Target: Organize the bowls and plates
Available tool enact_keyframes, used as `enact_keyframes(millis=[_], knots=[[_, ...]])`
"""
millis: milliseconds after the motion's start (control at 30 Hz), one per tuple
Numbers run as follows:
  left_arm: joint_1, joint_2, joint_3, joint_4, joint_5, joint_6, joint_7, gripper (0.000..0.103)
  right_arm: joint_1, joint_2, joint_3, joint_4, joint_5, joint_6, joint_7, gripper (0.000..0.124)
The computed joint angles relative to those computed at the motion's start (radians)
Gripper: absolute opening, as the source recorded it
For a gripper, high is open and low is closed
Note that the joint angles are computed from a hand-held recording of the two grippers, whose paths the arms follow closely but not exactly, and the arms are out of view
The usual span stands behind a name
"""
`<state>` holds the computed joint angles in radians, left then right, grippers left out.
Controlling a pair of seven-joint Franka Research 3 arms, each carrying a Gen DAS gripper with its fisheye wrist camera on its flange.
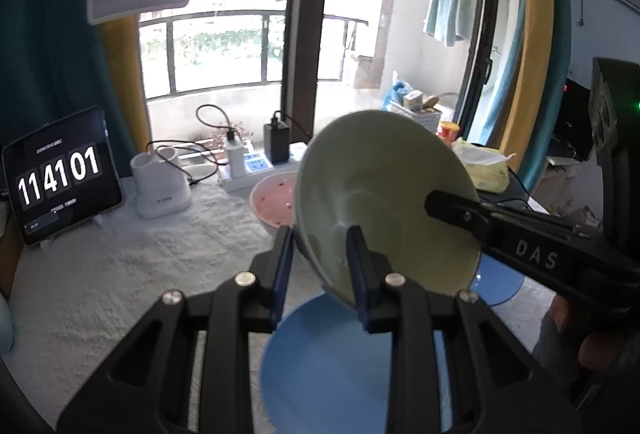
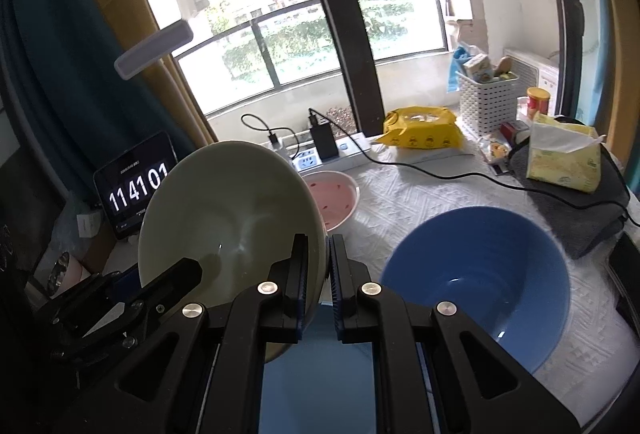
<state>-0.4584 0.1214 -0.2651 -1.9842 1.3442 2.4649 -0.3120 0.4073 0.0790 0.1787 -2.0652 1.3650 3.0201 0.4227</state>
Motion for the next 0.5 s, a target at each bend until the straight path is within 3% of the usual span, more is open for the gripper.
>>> enact_keyframes(millis=[500], knots=[[-0.056, 0.114, 0.024, 0.146, -0.024, 0.013, 0.096, 0.028, -0.036, -0.045, -0.045, -0.039, 0.103, -0.02, -0.082, 0.012]])
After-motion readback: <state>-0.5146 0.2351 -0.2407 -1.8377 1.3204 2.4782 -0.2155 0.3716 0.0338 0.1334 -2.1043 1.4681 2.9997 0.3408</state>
